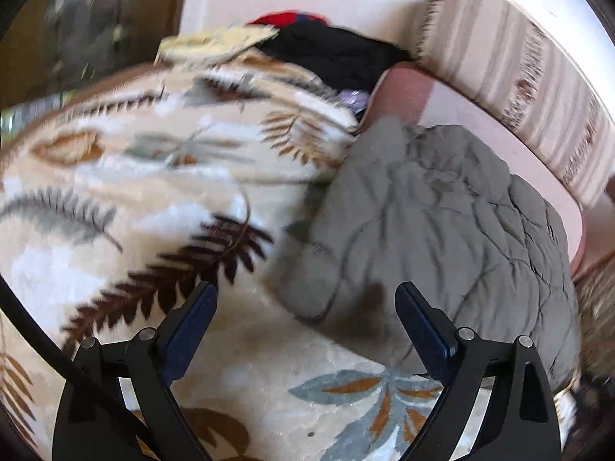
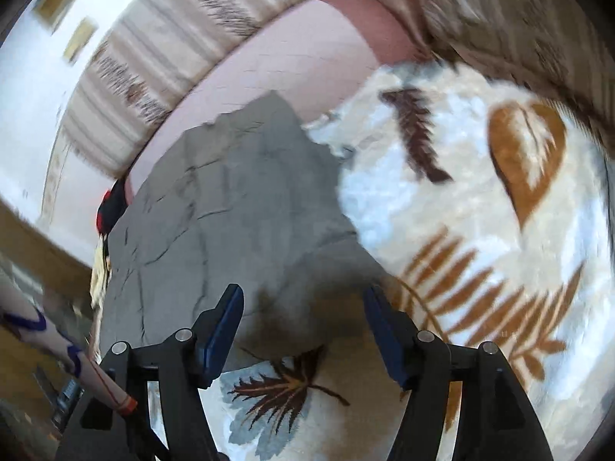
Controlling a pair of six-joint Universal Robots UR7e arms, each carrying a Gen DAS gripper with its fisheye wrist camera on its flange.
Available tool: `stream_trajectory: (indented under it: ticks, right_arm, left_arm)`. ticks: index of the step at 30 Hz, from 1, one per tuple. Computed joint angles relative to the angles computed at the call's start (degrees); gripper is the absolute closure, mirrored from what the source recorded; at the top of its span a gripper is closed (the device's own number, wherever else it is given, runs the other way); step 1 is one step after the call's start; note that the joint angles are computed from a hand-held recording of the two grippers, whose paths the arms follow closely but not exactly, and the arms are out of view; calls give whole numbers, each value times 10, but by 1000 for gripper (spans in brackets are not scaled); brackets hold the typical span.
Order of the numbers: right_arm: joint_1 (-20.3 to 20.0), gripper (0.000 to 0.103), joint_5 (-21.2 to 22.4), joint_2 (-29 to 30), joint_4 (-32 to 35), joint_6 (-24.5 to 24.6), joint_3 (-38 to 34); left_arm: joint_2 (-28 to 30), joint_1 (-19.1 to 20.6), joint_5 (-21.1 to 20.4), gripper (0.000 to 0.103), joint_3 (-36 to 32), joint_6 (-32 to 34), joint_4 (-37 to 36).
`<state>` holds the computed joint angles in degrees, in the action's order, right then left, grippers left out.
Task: Fold large clothes
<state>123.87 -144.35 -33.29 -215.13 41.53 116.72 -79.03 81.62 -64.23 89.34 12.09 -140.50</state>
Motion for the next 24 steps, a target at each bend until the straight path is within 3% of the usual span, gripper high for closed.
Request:
stream_trajectory:
  ticks: [5,9,17,24]
  right_arm:
    - [-18,21,33,-1,-30,41,22]
    - [-31,21,66,5,-70,49,32]
    - [-57,19,141,30,-179,35,42]
    - [-68,16,145,40,-203,29,37]
  left_arm:
    - [11,25,-59,9,-37,-70,68]
    - [21,41,-109,9,-54,-100,93]
    - [31,56,-154,9,-60,-132,92]
    - [48,72,-204,9,-71,-147,84]
